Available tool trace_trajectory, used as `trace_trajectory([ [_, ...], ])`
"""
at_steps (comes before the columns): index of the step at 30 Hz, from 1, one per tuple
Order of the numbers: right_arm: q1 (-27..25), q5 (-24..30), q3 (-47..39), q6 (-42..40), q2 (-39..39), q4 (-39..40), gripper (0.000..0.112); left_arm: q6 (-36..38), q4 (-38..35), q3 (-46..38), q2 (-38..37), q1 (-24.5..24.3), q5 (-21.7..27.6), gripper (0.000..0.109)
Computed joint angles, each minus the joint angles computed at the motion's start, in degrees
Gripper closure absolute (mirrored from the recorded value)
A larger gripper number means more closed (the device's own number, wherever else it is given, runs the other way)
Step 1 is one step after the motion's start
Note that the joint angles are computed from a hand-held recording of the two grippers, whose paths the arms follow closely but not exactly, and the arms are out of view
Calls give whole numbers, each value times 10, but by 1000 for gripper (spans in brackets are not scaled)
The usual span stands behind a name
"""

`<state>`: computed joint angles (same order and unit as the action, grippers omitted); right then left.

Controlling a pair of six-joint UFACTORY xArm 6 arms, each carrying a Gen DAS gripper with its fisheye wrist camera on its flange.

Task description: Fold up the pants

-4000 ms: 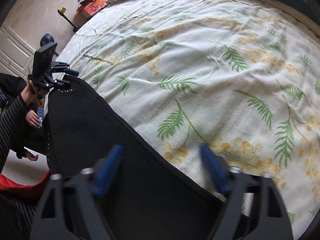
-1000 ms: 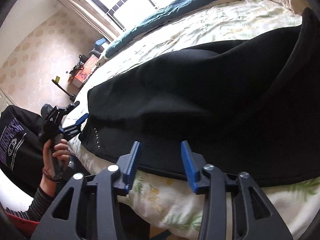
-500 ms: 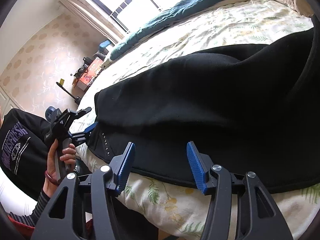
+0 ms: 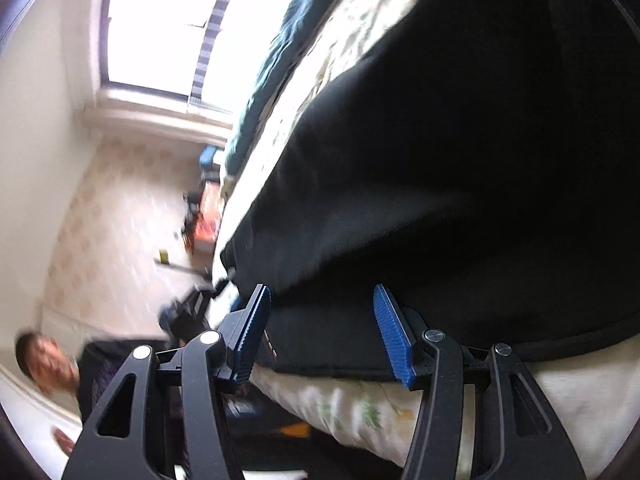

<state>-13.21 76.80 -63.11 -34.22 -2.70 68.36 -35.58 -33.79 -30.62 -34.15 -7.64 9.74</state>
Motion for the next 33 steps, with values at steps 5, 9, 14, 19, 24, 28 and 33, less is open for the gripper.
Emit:
trace_trajectory([
  [5, 21, -55, 12, 41, -4, 45, 59, -25, 60, -9, 3, 11, 22, 77],
  [9, 38, -71, -4, 62, 18, 27, 103, -40, 71, 1, -11, 11, 20, 83],
  [14, 23, -43, 2, 45, -6, 31, 105, -133, 181, 24, -69, 21, 45, 90],
  [19, 16, -7, 3, 23, -41, 16, 105, -189, 229, 57, -138, 14, 80, 91],
  [24, -7, 30, -9, 37, -30, -2, 105, -221, 227, 94, -192, 5, 103, 91],
  [28, -21, 53, -11, 44, -27, -14, 105, -272, 273, 108, -231, -5, 135, 91],
  [33, -6, 44, -18, 60, -23, -36, 105, -267, 260, 142, -273, -5, 162, 91],
])
